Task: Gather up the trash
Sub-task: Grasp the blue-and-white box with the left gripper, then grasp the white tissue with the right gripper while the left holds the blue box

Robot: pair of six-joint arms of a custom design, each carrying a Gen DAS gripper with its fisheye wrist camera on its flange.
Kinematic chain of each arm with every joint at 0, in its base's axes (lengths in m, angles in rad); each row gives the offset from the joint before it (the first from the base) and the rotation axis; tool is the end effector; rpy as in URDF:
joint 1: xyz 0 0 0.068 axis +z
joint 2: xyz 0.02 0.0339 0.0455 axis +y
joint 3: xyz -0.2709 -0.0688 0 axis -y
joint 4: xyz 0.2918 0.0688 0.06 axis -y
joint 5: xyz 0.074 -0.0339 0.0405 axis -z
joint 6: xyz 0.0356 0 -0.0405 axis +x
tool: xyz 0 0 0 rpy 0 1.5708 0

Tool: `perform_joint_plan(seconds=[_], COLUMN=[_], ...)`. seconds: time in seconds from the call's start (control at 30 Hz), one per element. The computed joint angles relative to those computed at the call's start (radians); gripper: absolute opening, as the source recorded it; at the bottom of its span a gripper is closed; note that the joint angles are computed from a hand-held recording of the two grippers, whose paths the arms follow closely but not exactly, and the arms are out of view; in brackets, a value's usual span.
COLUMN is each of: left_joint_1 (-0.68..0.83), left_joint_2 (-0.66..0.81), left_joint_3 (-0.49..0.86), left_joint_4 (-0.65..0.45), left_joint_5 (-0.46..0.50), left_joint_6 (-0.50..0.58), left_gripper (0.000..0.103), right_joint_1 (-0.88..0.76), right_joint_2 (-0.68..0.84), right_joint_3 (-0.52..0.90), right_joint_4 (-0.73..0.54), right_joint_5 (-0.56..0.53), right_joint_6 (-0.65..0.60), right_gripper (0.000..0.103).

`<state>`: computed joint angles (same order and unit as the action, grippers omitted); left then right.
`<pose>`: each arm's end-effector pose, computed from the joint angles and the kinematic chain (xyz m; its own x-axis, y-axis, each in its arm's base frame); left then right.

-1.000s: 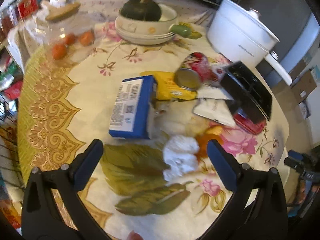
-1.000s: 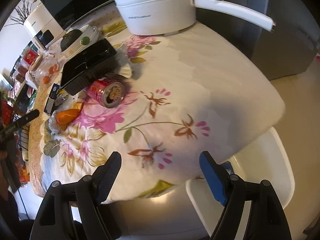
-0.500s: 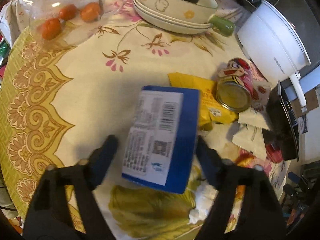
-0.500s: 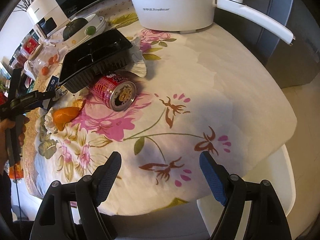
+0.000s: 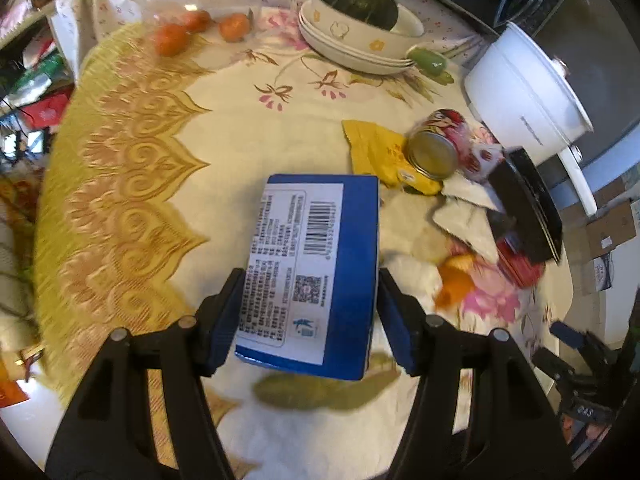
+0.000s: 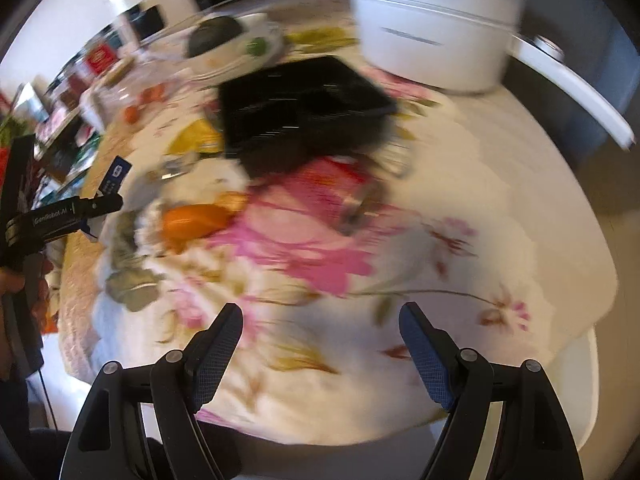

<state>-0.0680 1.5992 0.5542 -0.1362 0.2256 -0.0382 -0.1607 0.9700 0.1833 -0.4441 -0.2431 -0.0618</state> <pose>0.2662 -0.0261 0.0615 -0.9280 0.0259 -0.3716 0.1156 0.9683 -0.2213 0.1510 -0.0158 0.0704 -0.9335 0.0906 -0.3469 0.0184 0.9784 0.2059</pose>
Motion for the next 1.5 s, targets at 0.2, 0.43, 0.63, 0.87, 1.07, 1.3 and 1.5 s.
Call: perform_joint_plan(seconds=[0.2, 0.43, 0.63, 0.87, 1.07, 1.3, 1.5], left_joint_1=[0.067, 0.151, 0.244, 0.244, 0.229, 0.152, -0.011], left_joint_2=[-0.189, -0.117, -0.078, -0.070, -0.100, -0.191, -0.295], left_joint_3=[-0.101, -0.086, -0.075, -0.066, -0.071, -0.105, -0.155], left_joint_4=[-0.027, -0.027, -0.053, -0.058, -0.075, -0.077, -0.049], left_joint_5=[-0.007, -0.003, 0.031, 0.029, 0.051, 0.054, -0.030], left_joint_6=[0.036, 0.126, 0.199, 0.220, 0.222, 0.186, 0.132], left_gripper=[0.065, 0.065, 0.065, 0.065, 0.066, 0.065, 0.065], right_joint_1=[0.324, 0.555, 0.609, 0.664, 0.644, 0.567, 0.429], right_joint_2=[0.134, 0.394, 0.611, 0.800, 0.718, 0.419, 0.113], right_joint_3=[0.042, 0.187, 0.321, 0.468, 0.413, 0.289, 0.166], right_joint_4=[0.177, 0.350, 0.402, 0.349, 0.361, 0.248, 0.073], right_joint_5=[0.055, 0.113, 0.137, 0.197, 0.202, 0.177, 0.170], right_joint_6=[0.237, 0.318, 0.316, 0.307, 0.307, 0.261, 0.171], right_gripper=[0.082, 0.074, 0.062, 0.039, 0.030, 0.030, 0.030])
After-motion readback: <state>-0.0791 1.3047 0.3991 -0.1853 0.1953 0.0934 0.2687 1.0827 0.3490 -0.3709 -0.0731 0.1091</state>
